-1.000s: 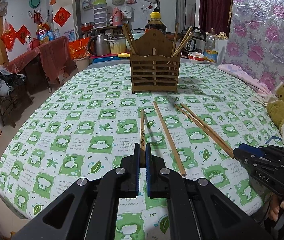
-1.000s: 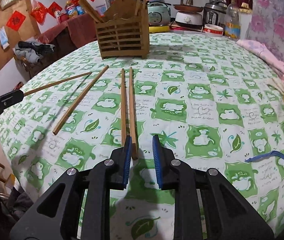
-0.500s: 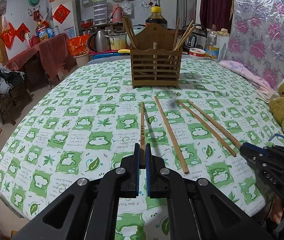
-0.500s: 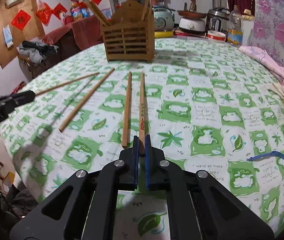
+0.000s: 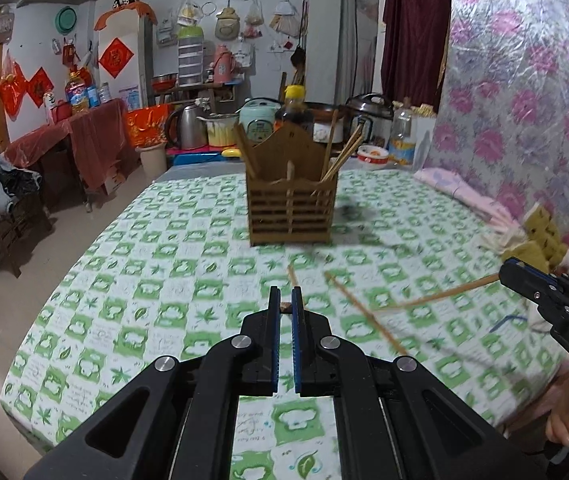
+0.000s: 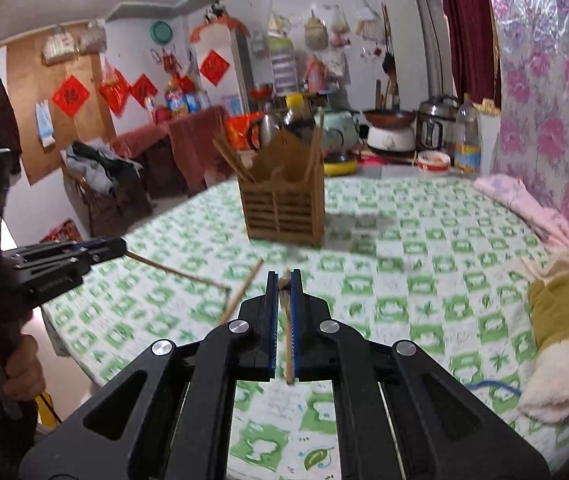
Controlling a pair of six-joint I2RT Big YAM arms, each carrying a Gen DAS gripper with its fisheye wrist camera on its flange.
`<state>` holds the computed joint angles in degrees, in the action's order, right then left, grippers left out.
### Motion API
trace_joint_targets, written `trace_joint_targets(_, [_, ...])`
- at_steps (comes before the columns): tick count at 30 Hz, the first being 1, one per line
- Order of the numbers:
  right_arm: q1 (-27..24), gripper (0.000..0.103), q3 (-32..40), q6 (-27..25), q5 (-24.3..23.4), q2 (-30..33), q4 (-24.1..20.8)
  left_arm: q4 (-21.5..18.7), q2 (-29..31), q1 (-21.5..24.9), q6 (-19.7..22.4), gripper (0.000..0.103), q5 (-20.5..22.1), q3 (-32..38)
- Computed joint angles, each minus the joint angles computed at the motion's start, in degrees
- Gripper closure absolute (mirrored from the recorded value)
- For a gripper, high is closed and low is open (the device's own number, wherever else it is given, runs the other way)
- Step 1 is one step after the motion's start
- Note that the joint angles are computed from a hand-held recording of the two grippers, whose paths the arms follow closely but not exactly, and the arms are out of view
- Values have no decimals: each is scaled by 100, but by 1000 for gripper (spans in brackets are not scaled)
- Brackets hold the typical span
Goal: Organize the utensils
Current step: 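Carry both chopsticks into the wooden holder and open both tools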
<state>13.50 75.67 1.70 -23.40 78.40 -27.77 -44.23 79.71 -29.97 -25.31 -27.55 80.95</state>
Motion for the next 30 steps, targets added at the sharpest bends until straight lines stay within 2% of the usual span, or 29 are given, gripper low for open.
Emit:
trace_joint_targets(10, [111, 96, 705, -55, -110, 317, -56, -120, 279, 133, 494, 97, 125, 751])
trace_joint_targets(19, [202, 96, 1781, -26, -128, 1070, -374, -298, 964, 446, 979, 97, 400, 1885])
trace_joint_targets(25, [242, 96, 2965, 88, -25, 1817, -673, -551, 1742, 766, 1266, 97, 486, 3230])
trace_joint_targets(30, [321, 96, 4677, 216, 183, 2804, -1069, -893, 2609, 1051, 1469, 97, 501, 4815])
